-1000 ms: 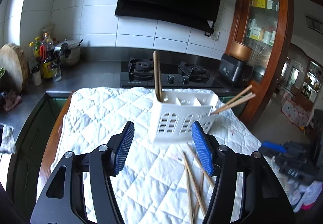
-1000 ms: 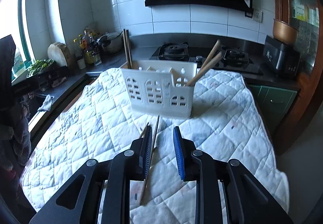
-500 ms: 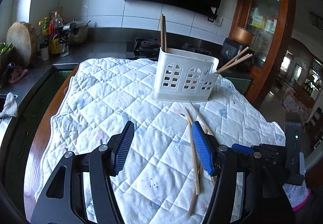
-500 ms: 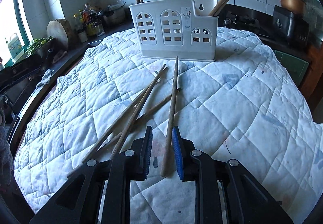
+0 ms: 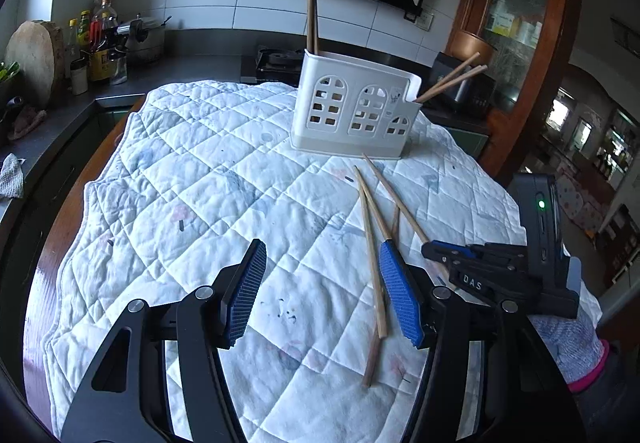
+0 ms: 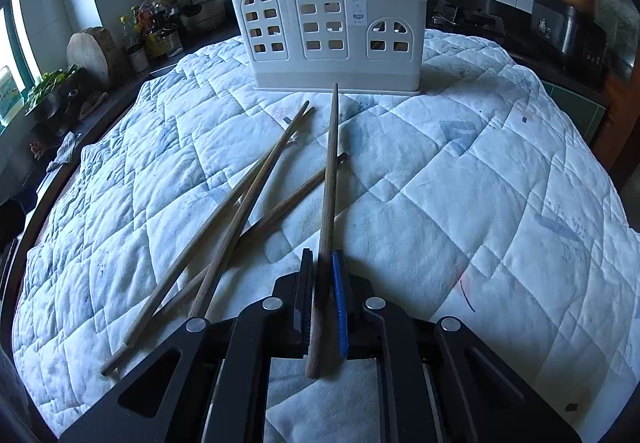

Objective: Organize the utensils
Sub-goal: 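Move both open tools back down to the chopstick pile, then close the left tool on a chopstick while the right tool grasps another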

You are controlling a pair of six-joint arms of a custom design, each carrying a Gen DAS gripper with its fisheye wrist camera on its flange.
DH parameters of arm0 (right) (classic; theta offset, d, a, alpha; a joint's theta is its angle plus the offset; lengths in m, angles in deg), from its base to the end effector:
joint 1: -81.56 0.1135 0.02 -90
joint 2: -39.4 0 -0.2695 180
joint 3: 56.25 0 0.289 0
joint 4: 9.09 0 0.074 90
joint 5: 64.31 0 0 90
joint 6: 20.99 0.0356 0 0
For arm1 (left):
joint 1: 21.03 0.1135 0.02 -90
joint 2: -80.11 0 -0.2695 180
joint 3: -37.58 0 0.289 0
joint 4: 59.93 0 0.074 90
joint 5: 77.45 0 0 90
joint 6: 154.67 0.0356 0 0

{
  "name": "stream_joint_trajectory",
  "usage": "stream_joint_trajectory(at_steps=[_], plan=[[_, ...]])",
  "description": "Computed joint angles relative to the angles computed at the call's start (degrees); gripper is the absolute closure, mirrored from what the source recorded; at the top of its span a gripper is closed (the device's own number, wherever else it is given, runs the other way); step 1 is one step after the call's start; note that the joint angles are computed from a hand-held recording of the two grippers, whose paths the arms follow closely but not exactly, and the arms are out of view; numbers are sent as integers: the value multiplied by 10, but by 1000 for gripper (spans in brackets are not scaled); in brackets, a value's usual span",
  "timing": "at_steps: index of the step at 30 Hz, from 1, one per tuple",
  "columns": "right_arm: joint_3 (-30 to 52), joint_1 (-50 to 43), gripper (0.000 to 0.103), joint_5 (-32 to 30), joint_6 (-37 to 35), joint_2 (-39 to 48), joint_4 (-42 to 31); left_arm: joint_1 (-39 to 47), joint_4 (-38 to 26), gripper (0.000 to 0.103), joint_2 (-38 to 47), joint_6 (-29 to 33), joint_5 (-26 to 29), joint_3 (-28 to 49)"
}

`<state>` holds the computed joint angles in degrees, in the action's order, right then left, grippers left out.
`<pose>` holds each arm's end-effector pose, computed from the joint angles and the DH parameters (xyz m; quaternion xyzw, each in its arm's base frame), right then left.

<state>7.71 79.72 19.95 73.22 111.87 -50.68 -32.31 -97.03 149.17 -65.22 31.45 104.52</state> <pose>0.2948 -0.0059 0.2438 0.0325 0.9384 0.0541 0.3397 0.2879 -0.0692 0.2864 0.1534 0.8807 -0.1911 0.4054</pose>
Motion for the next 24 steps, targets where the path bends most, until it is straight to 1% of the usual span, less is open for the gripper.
stream_joint_trajectory(at_steps=[7,15,17,19,21,22,24], plan=[[-9,-22,96,-22,-2,-19,0,-64,6,46,0,0,-29,-23],[-35,-82,96,-73,-16,-75,-12,-122,17,46,18,-12,-54,-26],[-44,-97,96,-86,-19,-91,-15,-133,16,56,31,-13,-54,-20],[-53,-111,96,-99,-22,-107,-17,-142,15,56,47,-20,-58,-13],[-59,-124,96,-112,-24,-120,-21,-149,15,65,64,-25,-55,-6],[-61,-131,96,-119,-26,-125,-23,-154,13,67,74,-30,-58,0],[-65,-145,96,-134,-29,-134,-27,-162,14,67,89,-40,-69,7]])
